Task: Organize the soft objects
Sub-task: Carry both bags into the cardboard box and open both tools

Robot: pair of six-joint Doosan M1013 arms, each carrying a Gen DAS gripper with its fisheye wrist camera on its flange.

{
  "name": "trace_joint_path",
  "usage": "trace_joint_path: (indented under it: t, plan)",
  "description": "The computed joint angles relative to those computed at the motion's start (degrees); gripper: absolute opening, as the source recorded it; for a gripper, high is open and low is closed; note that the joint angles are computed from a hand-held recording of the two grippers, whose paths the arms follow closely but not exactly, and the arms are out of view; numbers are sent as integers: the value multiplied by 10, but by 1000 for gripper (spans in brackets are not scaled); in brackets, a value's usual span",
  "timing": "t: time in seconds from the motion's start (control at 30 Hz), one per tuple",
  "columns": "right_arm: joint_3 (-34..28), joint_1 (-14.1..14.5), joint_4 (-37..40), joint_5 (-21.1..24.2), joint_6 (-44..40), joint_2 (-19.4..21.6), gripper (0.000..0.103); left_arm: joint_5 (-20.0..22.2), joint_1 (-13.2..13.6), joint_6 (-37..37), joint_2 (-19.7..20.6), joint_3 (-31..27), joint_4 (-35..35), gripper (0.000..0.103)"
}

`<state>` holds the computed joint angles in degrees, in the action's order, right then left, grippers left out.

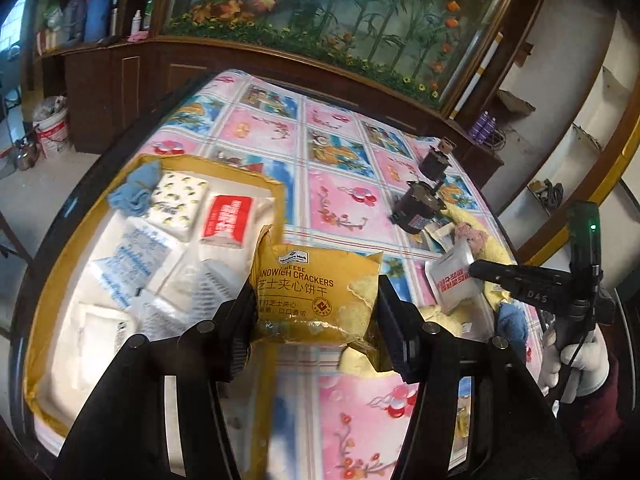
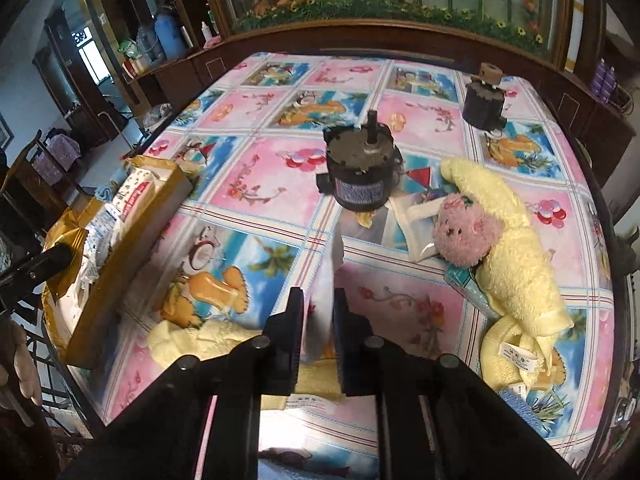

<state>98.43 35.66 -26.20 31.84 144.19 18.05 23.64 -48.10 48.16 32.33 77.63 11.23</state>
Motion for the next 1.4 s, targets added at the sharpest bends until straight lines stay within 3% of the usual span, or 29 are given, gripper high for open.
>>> trace_joint_path:
  t: [0.1, 0.3, 0.43, 0.5, 0.57, 0.63, 0.73, 0.83, 0.9, 0.97, 1.07, 1.1, 1.13, 1.17, 1.33, 1.4]
  plan:
    - [-7, 12, 4, -23, -16, 0, 6, 2, 4, -97, -20, 39, 76, 56]
    - [-35, 36, 107, -64, -149, 14, 6, 28, 12, -223, -40, 92, 148, 56]
    - [-59, 43, 171, -71, -226, 29, 7, 146, -2, -250, -23, 70, 213, 58]
    - [-61, 34, 178, -66, -208, 32, 8, 138, -3, -236, -24, 76, 204, 59]
    - [-64, 27, 129, -38, -145, 37, 20, 111, -1, -237, -32, 88, 201, 59]
    - [-64, 20, 97, -4, -98, 44, 45, 87, -1, -262, -41, 101, 219, 61]
    - [-70, 11, 97, 39, -97, 58, 48, 49, 1, -296, -54, 116, 238, 61]
    - [-86, 6, 112, 77, -127, 78, 52, 41, -4, -334, -63, 122, 276, 61]
    - [-107, 12, 74, 130, -111, 98, 59, 40, -8, -346, -68, 125, 292, 61]
    - [-115, 16, 47, 151, -107, 109, 59, 34, -12, -355, -72, 128, 303, 61]
    - [-96, 4, 67, 119, -74, 99, 53, 26, -16, -373, -77, 134, 326, 61]
    - [-84, 0, 64, 99, -50, 91, 39, 25, -17, -380, -78, 135, 332, 61]
    - [-71, -7, 75, 76, -41, 81, 16, 25, -18, -386, -78, 136, 337, 61]
    - [-60, -11, 87, 57, -40, 72, 8, 25, -18, -392, -79, 137, 342, 61]
    - [-29, -4, 29, 19, 17, 39, 8, 24, -13, -419, -78, 140, 338, 61]
    - [-25, 2, 40, -7, -2, 28, 8, 24, -10, -429, -77, 142, 330, 61]
